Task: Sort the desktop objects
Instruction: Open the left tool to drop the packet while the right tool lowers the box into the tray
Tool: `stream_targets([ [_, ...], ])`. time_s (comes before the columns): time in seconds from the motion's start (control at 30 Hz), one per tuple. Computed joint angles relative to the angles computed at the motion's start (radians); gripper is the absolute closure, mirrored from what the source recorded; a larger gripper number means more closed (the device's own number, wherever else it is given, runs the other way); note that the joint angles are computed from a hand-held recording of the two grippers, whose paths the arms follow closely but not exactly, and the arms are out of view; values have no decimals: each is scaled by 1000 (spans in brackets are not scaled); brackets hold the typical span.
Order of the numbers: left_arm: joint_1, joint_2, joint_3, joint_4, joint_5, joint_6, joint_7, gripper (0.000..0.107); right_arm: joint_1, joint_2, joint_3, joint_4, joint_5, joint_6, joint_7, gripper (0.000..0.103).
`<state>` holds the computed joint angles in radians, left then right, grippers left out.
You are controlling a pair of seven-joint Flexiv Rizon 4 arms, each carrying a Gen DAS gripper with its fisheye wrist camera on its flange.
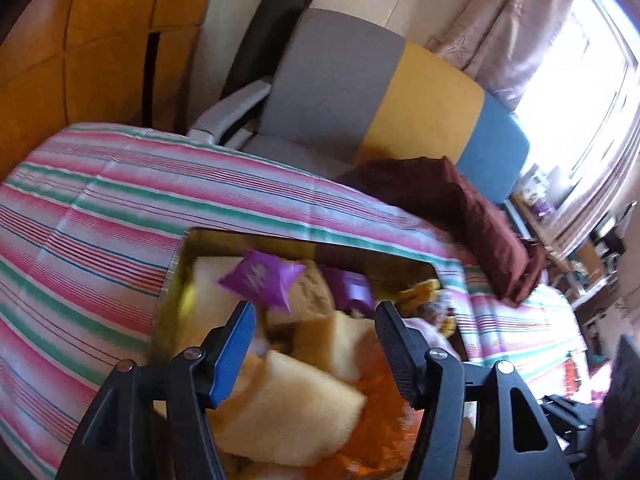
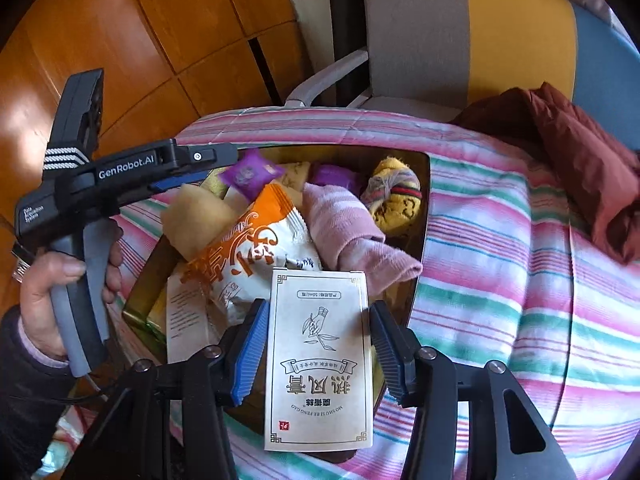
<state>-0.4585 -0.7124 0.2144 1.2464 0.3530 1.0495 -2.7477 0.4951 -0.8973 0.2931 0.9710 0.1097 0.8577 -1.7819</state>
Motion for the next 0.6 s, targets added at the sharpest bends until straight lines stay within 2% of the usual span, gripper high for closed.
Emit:
stream_targets([
  [0.07,-11,3,13,-4,8,-41,-13,44,8,-11,-6,-12,-2,12,11,51],
  [0.27,-32,33,19,28,50,-53,-63,44,26,-48,-7,-51,-17,28,19,51],
  [0.43,-67,46,22,4,118,-107,-81,42,53,-72,-32,-64,-53,33,36,51],
  [0.53,-90,51,23,-15,164,-153,-90,42,80,-75,-80,-44,-100,46,88,52],
  [0.6,-103,58,21,-22,193,-178,-100,42,67,-67,-59,-31,-99,43,87,51],
])
